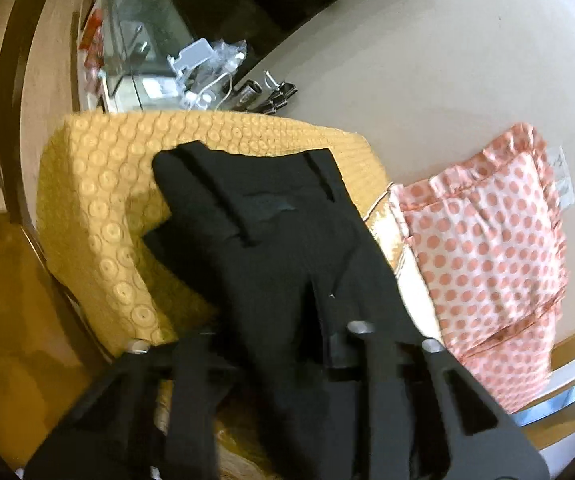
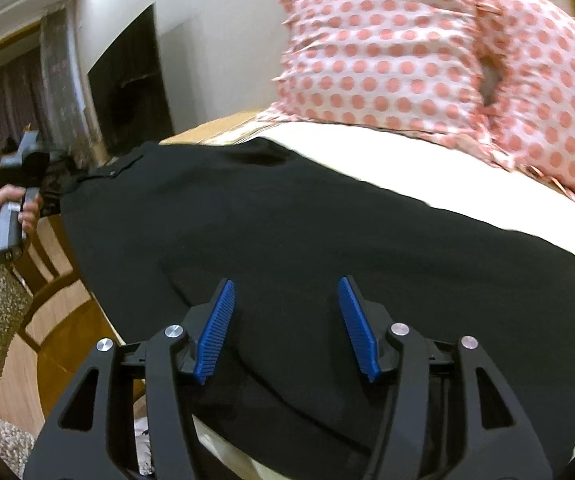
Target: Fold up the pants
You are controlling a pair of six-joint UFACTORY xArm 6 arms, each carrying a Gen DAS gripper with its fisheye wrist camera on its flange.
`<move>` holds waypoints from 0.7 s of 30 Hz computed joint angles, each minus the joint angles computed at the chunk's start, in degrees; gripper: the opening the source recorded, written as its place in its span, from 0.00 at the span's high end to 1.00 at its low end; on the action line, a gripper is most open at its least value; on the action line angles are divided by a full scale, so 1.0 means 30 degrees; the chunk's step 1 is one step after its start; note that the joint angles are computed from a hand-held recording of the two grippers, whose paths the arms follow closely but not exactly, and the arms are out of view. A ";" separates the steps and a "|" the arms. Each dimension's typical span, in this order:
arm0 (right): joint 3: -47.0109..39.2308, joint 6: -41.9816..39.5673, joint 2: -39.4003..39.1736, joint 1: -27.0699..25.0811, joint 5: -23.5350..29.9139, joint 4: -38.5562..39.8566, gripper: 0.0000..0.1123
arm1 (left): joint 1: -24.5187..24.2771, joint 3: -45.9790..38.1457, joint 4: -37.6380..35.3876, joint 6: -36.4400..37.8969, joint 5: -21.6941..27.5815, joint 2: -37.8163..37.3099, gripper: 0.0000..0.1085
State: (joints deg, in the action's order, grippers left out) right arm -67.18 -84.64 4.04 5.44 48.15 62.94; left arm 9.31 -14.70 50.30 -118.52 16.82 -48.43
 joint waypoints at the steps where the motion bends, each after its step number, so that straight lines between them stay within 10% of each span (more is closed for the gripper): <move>1: -0.0113 0.0063 0.0057 -0.0294 0.0154 0.0191 0.50 | -0.0669 -0.0531 0.0055 0.0526 0.1142 -0.0010 0.84; 6: -0.0611 0.0189 0.0326 -0.2005 0.0422 0.1419 0.50 | -0.5236 -0.4960 0.2564 0.1749 0.7252 0.2103 0.89; 12: -0.1184 0.0490 0.0933 -0.3858 -0.0051 0.2560 0.49 | -0.9967 -1.2467 0.4761 0.5309 1.0377 0.8475 0.90; 21: -0.1699 0.1510 0.1479 -0.6383 -0.0898 0.3608 0.49 | -1.4241 -2.3867 0.3535 1.4411 0.4869 1.9806 0.90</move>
